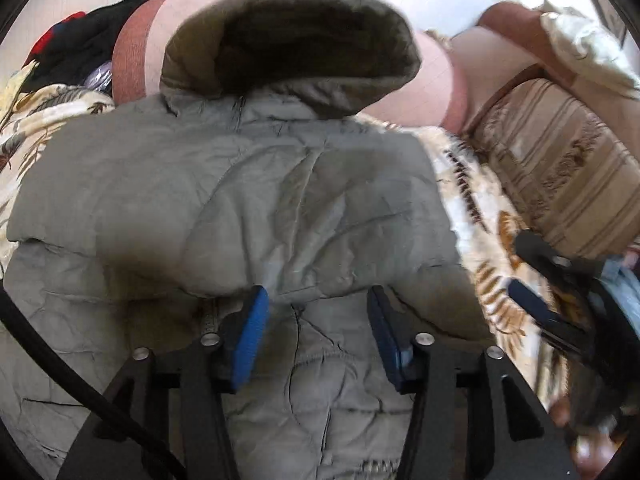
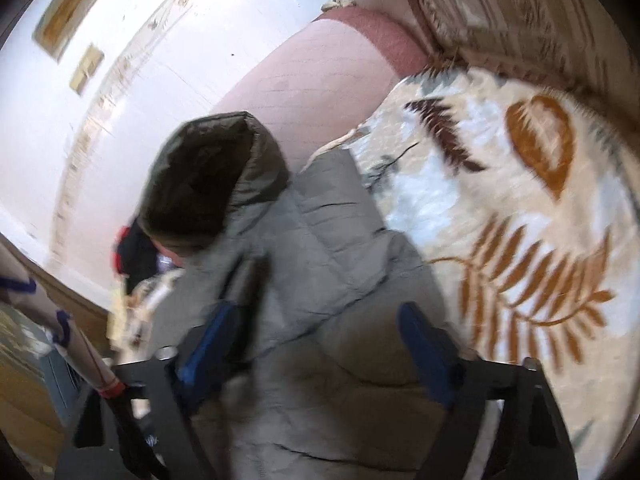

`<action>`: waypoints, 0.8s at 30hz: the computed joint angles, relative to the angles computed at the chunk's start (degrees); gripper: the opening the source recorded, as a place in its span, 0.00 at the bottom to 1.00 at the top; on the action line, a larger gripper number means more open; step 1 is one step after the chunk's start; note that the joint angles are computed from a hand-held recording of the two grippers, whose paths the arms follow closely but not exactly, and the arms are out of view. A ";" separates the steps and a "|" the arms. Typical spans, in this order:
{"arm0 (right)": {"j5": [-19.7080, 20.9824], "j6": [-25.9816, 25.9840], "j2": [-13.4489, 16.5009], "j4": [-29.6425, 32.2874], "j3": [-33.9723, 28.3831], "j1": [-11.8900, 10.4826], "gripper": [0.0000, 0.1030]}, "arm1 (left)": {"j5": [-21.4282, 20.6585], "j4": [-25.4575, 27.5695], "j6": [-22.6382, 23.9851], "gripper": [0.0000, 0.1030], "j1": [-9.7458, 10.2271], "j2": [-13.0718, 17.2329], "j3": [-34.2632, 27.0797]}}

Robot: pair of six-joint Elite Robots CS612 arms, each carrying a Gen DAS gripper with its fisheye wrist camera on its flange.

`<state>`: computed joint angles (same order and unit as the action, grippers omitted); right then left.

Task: Fold large clothes
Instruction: 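Lift the held sleeve with the left tool and carry it across the jacket body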

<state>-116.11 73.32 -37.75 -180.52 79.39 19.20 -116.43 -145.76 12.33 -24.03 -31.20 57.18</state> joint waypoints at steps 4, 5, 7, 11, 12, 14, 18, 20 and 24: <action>6.44 0.14 1.94 -7.79 -0.50 -1.13 0.69 | 2.12 -7.95 -2.67 0.64 1.72 -0.30 0.51; 8.83 0.22 2.79 -10.21 -1.04 -1.45 0.69 | 3.24 -9.82 -3.87 0.64 2.37 0.19 -0.23; 11.89 0.63 4.05 -11.98 -2.38 -1.74 0.69 | 5.17 -9.99 -6.29 0.66 3.52 1.75 -3.10; 15.45 0.79 5.98 -9.93 -5.49 -1.83 0.69 | 10.60 -8.41 -11.94 0.66 5.41 5.33 -9.14; 15.98 0.88 6.46 -9.23 -6.19 -1.85 0.69 | 11.35 -8.20 -13.10 0.66 5.76 6.22 -10.51; 17.05 0.63 7.60 -9.12 -7.68 -1.99 0.69 | 11.99 -8.96 -15.08 0.66 6.22 7.85 -12.80; 17.39 -2.16 9.72 -8.05 -11.05 -2.14 0.62 | 10.69 -9.15 -17.19 0.66 6.79 11.30 -17.76; 16.28 -4.36 10.02 -6.06 -12.10 -1.95 0.22 | 9.86 -9.29 -16.55 0.67 6.95 12.93 -19.81; 6.27 -9.30 8.41 0.84 -12.46 -0.52 0.20 | 8.38 -4.25 -13.62 0.68 6.63 14.42 -22.95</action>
<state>-109.84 64.02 -29.34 -179.68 66.93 18.67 -108.05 -150.01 -1.28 -17.41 -16.78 34.23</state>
